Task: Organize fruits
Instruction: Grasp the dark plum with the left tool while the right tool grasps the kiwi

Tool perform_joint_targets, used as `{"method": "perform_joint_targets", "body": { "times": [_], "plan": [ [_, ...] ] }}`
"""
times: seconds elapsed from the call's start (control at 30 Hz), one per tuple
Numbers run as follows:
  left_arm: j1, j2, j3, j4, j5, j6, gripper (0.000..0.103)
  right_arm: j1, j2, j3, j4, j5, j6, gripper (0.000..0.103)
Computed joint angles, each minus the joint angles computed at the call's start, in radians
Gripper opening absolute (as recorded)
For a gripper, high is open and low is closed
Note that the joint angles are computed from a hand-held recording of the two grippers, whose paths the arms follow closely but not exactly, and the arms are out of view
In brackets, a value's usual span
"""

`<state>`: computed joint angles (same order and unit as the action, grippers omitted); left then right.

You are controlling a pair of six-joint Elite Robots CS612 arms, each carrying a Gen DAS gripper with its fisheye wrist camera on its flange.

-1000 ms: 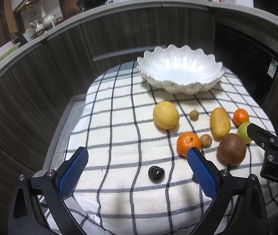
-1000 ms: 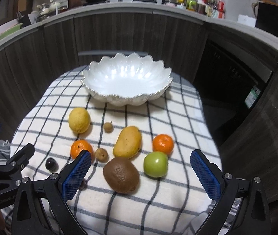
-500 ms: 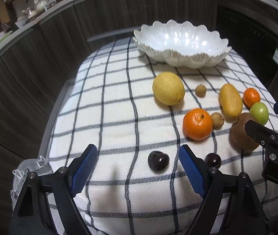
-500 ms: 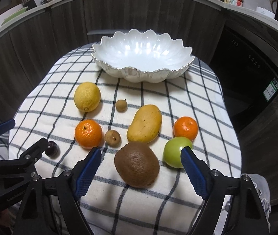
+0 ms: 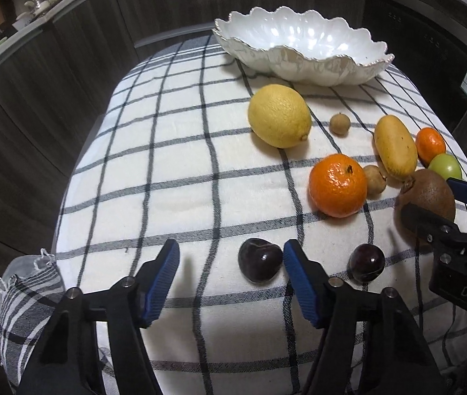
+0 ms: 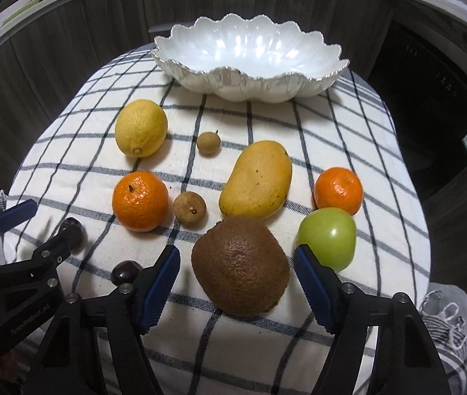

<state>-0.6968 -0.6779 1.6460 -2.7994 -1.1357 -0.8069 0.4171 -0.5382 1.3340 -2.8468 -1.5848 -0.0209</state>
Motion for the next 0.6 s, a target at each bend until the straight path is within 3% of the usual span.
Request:
{"method": "perform_joint_targets", "body": {
  "times": [0.3,0.37,0.6],
  "plan": [
    [0.002,0.014,-0.013,-0.009,-0.042,0.05,0.035,-0.006,0.012,-0.018,0.045,0.021,0.012,0.072],
    [0.0,0.015,-0.014,-0.014,-0.042,0.064,0.03,-0.009,0.014,-0.022,0.059,0.032,0.018,0.067],
    [-0.003,0.015,-0.013,-0.029,-0.039,0.079,0.028,-0.013,0.017,-0.023,0.067,0.048,0.028,0.064]
  ]
}}
